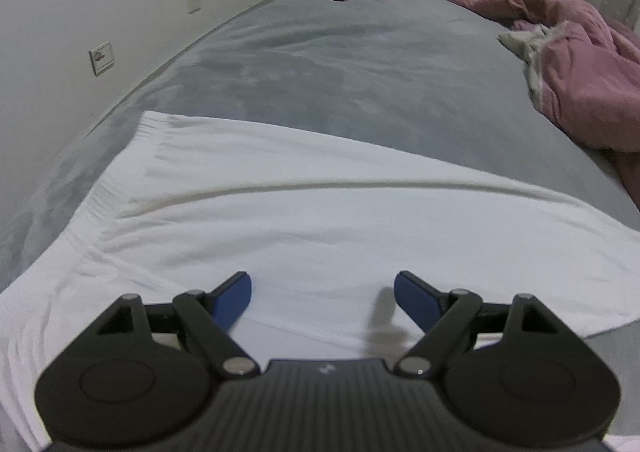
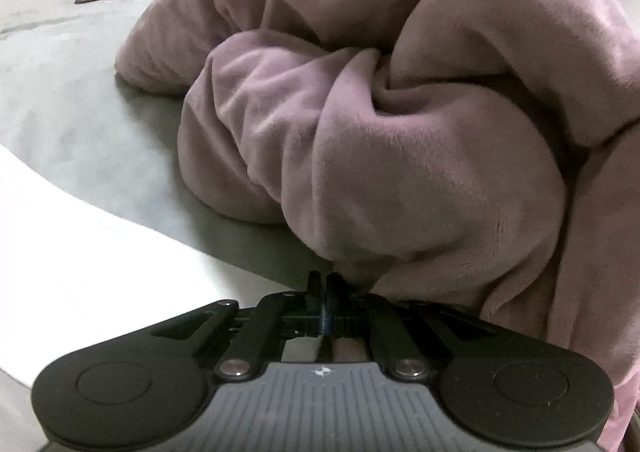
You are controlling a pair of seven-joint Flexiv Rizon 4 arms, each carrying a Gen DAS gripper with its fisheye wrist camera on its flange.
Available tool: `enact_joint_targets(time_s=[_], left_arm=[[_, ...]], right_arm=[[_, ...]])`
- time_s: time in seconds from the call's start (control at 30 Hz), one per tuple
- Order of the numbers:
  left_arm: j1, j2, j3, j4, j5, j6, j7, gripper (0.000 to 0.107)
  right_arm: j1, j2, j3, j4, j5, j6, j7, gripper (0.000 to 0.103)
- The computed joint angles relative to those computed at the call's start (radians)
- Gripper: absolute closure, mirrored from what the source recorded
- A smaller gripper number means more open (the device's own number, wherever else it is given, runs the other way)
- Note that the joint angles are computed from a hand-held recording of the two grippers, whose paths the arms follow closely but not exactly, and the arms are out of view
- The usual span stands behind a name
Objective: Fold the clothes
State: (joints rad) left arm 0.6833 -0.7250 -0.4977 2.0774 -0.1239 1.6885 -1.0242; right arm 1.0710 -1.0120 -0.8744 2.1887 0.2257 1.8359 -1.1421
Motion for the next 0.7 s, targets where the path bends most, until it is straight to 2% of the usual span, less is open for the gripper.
enact_joint_targets(time_s=[0.13, 0.3, 0.53, 0.7], left_arm=[[0.021, -0.003, -0.006, -0.014, -0.017, 0.004, -0.022, 0.025], [0.025, -0.003, 0.008, -0.036, -0.041, -0.007, -0.056, 0.025], [0.064, -0.006, -0.007, -0.053, -0.072, -0.007, -0.099, 0.025], [0.082, -0.007, 0.001, -0.069, -0.097, -0.015, -0.138, 0.025]], right_arm=[[0.044, 0.000, -0.026, 0.012, 0.017, 0.014, 0.005, 0.084], [0.060, 0.038, 0.009, -0.005, 0.011, 0.047, -0.027, 0.081], [-0.044, 0.124, 0.231, -0.141, -0.096, 0.052, -0.137, 0.081], [-0.179, 0.127, 0.430, -0.304, -0.200, 0.033, -0.194, 0.081]])
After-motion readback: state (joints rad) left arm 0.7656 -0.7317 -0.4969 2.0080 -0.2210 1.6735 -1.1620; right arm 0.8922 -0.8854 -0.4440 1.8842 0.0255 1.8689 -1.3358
